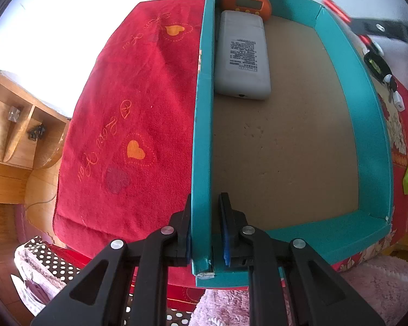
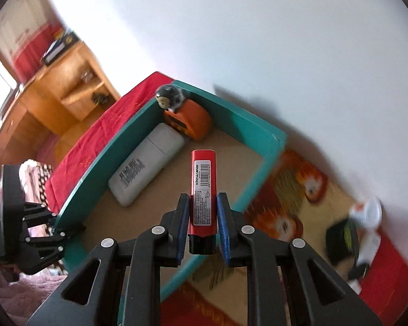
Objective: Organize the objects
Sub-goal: 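Carry the red lighter into the tray beside the timer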
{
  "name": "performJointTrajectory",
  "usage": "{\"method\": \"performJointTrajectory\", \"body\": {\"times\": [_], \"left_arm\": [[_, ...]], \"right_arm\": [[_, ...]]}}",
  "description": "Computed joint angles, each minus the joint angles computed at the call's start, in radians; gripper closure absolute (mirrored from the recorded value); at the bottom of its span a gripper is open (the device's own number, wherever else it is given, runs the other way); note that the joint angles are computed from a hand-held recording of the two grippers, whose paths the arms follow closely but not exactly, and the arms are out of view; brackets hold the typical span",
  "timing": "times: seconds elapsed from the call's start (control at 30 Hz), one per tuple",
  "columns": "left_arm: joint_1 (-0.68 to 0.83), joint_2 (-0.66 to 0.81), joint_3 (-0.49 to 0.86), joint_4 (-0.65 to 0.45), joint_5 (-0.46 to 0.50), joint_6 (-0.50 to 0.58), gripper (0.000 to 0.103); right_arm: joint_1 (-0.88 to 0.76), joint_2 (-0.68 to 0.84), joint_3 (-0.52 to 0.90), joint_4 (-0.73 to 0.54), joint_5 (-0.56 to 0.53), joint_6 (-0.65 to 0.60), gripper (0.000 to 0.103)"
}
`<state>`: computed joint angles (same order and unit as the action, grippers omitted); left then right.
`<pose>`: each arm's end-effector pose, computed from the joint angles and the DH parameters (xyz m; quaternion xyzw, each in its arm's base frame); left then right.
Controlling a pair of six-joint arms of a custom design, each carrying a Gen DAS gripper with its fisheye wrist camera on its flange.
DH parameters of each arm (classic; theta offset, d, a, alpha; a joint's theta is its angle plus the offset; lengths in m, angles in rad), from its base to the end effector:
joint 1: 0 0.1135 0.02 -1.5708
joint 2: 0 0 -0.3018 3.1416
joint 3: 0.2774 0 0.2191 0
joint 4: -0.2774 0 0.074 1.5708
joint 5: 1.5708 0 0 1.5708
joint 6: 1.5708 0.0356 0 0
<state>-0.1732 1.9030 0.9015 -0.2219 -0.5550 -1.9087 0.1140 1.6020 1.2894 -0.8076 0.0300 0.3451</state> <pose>0.3165 -0.0363 0.1556 -0.7533 0.5763 -0.0071 0.3168 0.2943 0.0326 0.3088 0.1157 0.9677 0.0366 0.2208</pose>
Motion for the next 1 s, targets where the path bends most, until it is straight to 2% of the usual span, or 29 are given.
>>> {"method": "performJointTrajectory", "body": {"times": [0.33,0.6,0.77,0.8,1.0], "left_arm": [[0.008,-0.018,-0.006,-0.002,0.005,0.001,0.09],[0.009,-0.037,-0.034,0.015,0.003,-0.011,0.09],[0.011,-0.04,-0.035,0.014,0.002,-0.012,0.09],[0.009,-0.011,0.016,-0.064,-0.039,-0.152,0.09],[0.011,-0.02,0.02,-0.078,-0.04,-0.158,0.09]], "right_arm": [[-0.061,0.277,0.252,-0.144,-0.003,-0.3,0.082],[-0.037,0.391,0.319,-0.184,0.089,-0.523,0.082],[-0.023,0.439,0.343,-0.204,0.186,-0.591,0.082],[-0.021,0.442,0.338,-0.199,0.203,-0.597,0.082],[-0.012,0.427,0.283,-0.141,0.274,-0.603,0.076]]}}
